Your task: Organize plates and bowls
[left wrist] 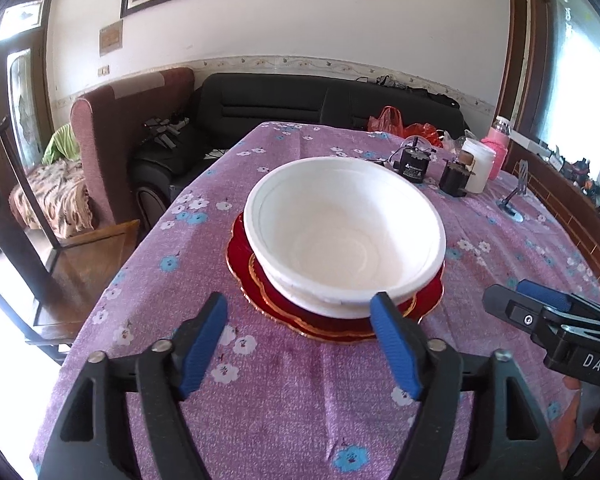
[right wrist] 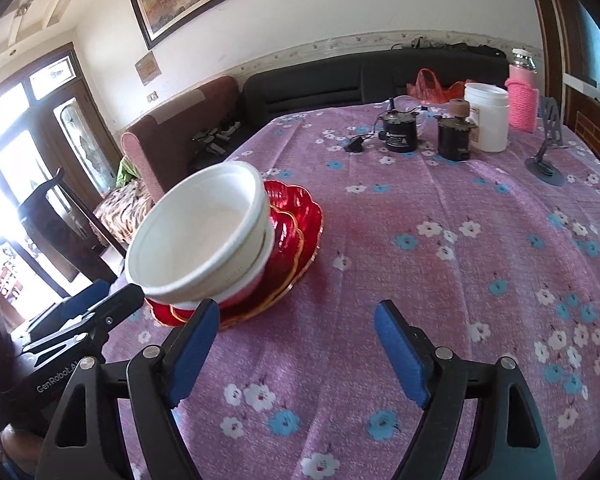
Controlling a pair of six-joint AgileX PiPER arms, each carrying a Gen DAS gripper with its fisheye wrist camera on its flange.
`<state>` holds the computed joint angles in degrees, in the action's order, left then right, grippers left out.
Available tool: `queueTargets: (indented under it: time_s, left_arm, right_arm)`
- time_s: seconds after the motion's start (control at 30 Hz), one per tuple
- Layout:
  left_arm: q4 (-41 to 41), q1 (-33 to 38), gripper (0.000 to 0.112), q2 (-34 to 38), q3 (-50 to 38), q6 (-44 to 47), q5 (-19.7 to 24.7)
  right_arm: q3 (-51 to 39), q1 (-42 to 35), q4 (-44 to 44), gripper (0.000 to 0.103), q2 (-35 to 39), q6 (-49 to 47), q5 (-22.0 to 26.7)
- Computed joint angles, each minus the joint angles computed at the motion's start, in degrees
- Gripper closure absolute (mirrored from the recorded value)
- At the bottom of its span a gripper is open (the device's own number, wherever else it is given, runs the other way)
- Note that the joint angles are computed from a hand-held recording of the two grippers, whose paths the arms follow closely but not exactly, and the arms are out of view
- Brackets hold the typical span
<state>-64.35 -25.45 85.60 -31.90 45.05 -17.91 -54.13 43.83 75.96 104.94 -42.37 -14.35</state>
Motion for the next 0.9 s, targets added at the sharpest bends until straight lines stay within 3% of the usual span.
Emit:
queueTargets:
  time_s: [0.07, 0.3, 0.43, 0.67, 0.9]
  left_arm:
    - [-0.24, -0.79, 0.029, -0.29, 0.81, -0.27, -1.61]
    - [-0.5, -6.25, 0.01, -1.03, 4.77, -4.0, -13.44]
    - [-9.72, -11.16, 0.009, 0.82, 4.46, 2.47, -21.44]
    - [-15.32, -8.17, 0.009, 2.61, 2.54, 8.38, -17.52]
    - [-12.67, -6.0, 0.009, 3.29, 3.54, 6.7, -14.44]
  right_arm:
    - [0.47, 0.82, 2.56, 0.019, 0.05, -2.3, -1.11]
    - [3.34, 4.3, 3.24, 0.018, -0.63, -1.01, -6.53]
    - [4.76, 6.3, 5.04, 0.017, -0.73, -1.26, -10.08]
    - [5.65, 9.75, 7.03, 0.017, 0.08, -1.92, -15.05]
    - [4.7, 10.91, 7.86, 0.017, 1.53, -3.0, -16.2]
